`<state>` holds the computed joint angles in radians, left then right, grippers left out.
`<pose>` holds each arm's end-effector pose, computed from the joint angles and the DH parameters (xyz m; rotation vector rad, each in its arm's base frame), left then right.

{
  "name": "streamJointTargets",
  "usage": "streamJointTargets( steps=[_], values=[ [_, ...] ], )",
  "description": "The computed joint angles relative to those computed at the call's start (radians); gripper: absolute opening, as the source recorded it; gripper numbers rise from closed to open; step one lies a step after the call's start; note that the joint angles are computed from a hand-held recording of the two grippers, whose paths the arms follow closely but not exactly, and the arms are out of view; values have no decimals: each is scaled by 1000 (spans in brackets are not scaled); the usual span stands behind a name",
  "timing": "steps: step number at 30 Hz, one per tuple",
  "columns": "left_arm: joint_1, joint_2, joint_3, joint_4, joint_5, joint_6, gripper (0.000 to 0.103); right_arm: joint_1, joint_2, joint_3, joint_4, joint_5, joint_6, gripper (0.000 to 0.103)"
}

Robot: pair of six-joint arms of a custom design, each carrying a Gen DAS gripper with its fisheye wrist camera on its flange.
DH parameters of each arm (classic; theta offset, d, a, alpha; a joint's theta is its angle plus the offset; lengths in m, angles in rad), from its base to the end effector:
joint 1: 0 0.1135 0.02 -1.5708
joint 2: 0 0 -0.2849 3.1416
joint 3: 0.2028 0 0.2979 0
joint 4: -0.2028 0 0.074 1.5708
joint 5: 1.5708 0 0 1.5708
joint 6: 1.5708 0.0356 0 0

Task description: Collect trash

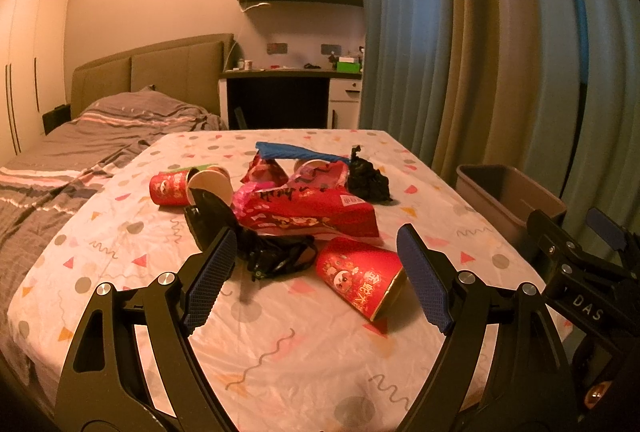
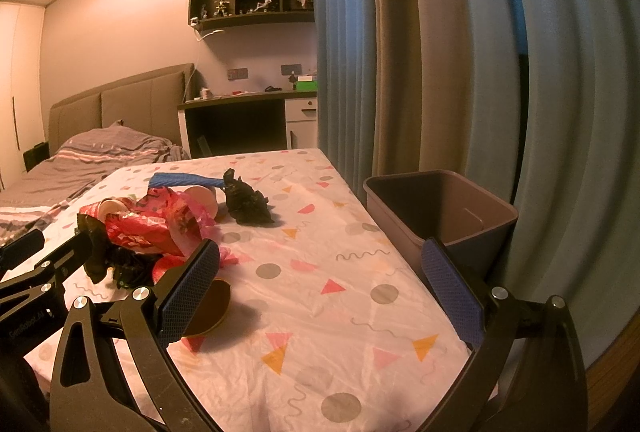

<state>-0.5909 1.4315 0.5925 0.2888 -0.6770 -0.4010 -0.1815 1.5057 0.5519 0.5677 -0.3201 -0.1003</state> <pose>0.2672 -0.1524 0.1654 -0.1980 1.9817 0.0845 0.3159 -0.0466 0.1539 -0.1309 1.9340 0.1259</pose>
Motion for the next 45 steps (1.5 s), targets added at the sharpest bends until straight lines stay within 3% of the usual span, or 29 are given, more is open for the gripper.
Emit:
streamJointTargets(
  steps=[43, 45],
  values=[
    [2, -1, 1, -5, 5, -5, 81, -20, 3, 4, 4, -32, -3, 97],
    [-3, 54, 32, 14, 2, -18, 81, -14, 11, 9, -1, -38, -7, 97]
  ],
)
